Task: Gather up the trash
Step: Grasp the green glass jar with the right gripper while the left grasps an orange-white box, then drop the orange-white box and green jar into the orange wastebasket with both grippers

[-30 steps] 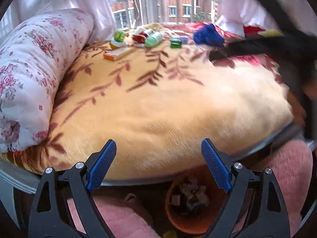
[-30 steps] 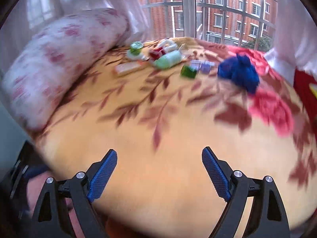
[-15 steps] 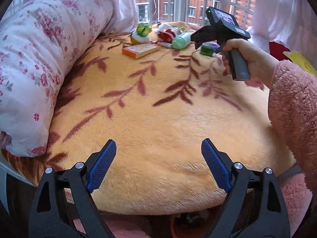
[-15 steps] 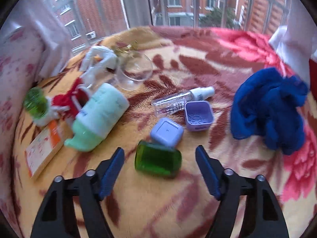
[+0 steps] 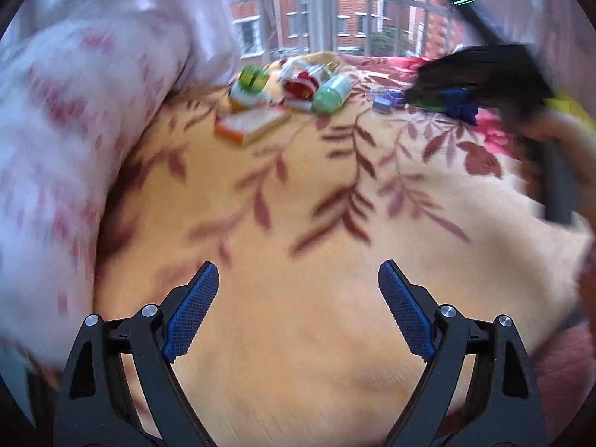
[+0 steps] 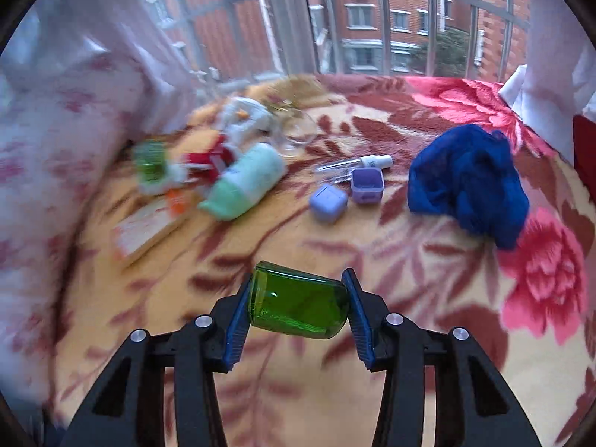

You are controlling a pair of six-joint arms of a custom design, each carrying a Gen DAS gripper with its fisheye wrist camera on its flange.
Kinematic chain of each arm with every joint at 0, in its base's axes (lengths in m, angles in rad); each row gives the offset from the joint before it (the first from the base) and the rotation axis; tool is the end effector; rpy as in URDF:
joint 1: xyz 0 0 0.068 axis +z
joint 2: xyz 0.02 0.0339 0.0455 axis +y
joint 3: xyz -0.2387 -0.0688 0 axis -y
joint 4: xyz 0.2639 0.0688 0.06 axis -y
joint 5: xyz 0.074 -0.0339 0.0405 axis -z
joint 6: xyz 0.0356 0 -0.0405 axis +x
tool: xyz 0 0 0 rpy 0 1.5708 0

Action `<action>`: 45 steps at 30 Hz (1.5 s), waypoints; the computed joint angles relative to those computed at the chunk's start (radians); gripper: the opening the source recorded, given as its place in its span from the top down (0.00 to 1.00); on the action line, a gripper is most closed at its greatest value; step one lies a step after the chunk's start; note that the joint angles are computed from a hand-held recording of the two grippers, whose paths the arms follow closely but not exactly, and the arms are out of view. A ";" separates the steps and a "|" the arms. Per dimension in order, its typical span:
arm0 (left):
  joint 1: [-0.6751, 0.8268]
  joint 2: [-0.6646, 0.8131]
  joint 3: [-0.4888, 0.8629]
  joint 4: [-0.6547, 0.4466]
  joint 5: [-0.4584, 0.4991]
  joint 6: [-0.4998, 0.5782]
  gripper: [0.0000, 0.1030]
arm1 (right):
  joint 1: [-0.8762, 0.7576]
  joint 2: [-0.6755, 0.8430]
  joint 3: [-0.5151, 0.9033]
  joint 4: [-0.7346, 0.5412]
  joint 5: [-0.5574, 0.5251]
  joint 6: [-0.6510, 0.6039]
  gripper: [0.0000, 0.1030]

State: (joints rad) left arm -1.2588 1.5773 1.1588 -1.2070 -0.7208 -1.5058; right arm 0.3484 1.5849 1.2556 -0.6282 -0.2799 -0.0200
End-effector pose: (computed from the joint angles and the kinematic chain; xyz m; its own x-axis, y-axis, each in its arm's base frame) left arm 0.1088 -0.2607 0.1992 -0.7445 -0.1341 -0.6541 -0.2587 0.9610 0.0974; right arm 0.3301 0.1304 0.2351 -0.7589 -0.2961 -0.5800 -0.4928 0.8433 0.2144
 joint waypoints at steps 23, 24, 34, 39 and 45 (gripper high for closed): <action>1.016 0.344 0.293 0.412 0.605 1.246 0.13 | -0.166 -0.390 -0.355 -0.034 -0.397 -0.181 0.55; 1.007 0.362 0.305 0.400 0.592 1.246 0.13 | -0.166 -0.391 -0.356 -0.032 -0.396 -0.182 0.55; 0.917 0.180 0.148 0.395 0.536 1.067 0.31 | -0.148 -0.470 -0.390 -0.040 -0.362 -0.161 0.55; 0.664 -0.169 -0.056 0.346 0.435 0.822 0.31 | -0.194 -0.636 -0.412 -0.187 -0.399 -0.241 0.55; 0.076 -0.265 -0.044 0.134 0.214 0.345 0.31 | -0.361 -0.880 -0.439 -0.592 -0.449 -0.559 0.55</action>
